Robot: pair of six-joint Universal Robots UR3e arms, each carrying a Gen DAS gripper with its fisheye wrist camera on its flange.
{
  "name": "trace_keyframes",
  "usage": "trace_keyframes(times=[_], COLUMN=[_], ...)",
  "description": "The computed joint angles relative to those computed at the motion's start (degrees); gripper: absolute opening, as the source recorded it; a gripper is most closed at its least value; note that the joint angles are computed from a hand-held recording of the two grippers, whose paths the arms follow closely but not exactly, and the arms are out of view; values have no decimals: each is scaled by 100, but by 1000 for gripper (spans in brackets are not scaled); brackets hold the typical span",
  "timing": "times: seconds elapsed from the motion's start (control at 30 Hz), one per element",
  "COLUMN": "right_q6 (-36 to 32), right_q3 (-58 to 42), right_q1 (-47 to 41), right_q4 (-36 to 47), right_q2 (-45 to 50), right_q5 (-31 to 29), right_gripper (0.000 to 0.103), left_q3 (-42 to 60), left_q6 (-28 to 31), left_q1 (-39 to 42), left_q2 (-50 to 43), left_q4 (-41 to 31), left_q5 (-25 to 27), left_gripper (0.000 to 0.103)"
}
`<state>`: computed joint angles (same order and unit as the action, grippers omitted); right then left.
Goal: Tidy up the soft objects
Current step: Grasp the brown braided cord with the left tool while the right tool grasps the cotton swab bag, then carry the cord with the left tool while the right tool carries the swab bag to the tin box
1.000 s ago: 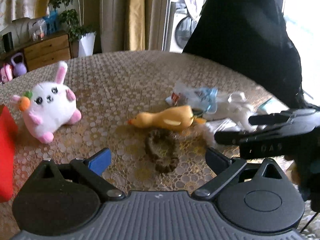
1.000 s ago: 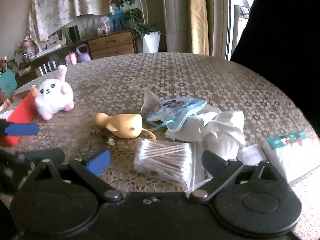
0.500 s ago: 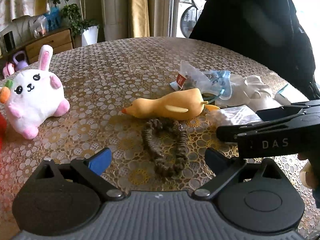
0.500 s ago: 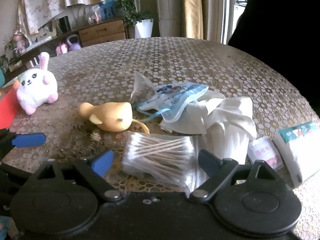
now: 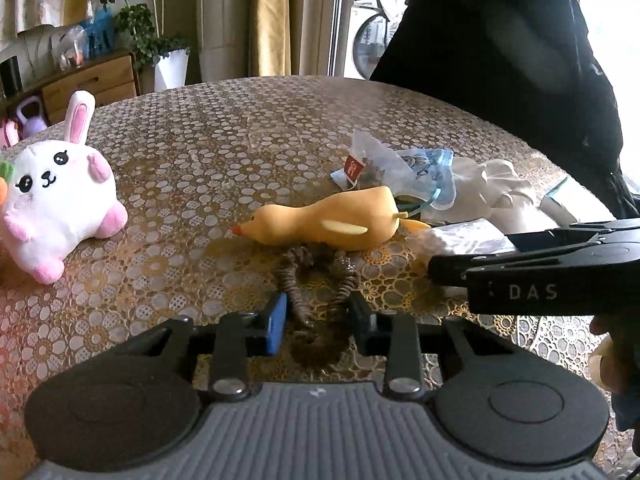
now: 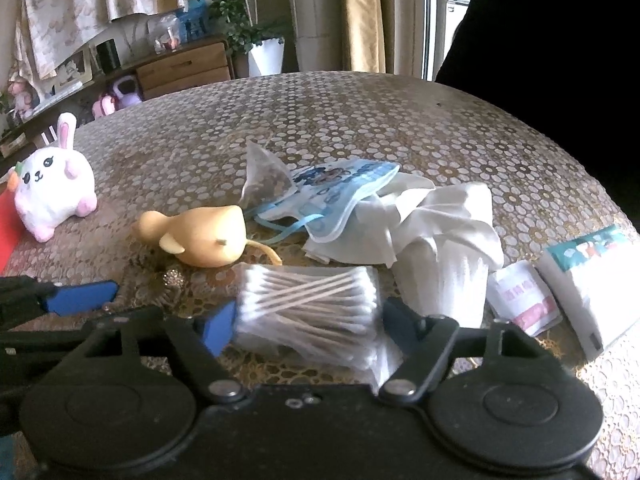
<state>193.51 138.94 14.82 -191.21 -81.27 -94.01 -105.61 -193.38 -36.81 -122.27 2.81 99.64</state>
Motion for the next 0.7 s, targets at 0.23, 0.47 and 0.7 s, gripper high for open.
trace_keyframes(times=[0.23,0.47,0.7], right_q6=[26,156,194], right_q3=[35,33,19], right_q1=[46,250,595], right_q4=[92,514,1127], right_q2=[-146,-591,-1367], right_q5=[-4,-87,-136], right_gripper=[71,70,70], left_q3=[-29,-363,-948], left_q6=[102,31,-59], left_q1=[14,135,386], left_q2=[93,488,1206], left_q4=[-83,-75,-118], left_q5=[30,-53,-280], left_gripper=[17,17,16])
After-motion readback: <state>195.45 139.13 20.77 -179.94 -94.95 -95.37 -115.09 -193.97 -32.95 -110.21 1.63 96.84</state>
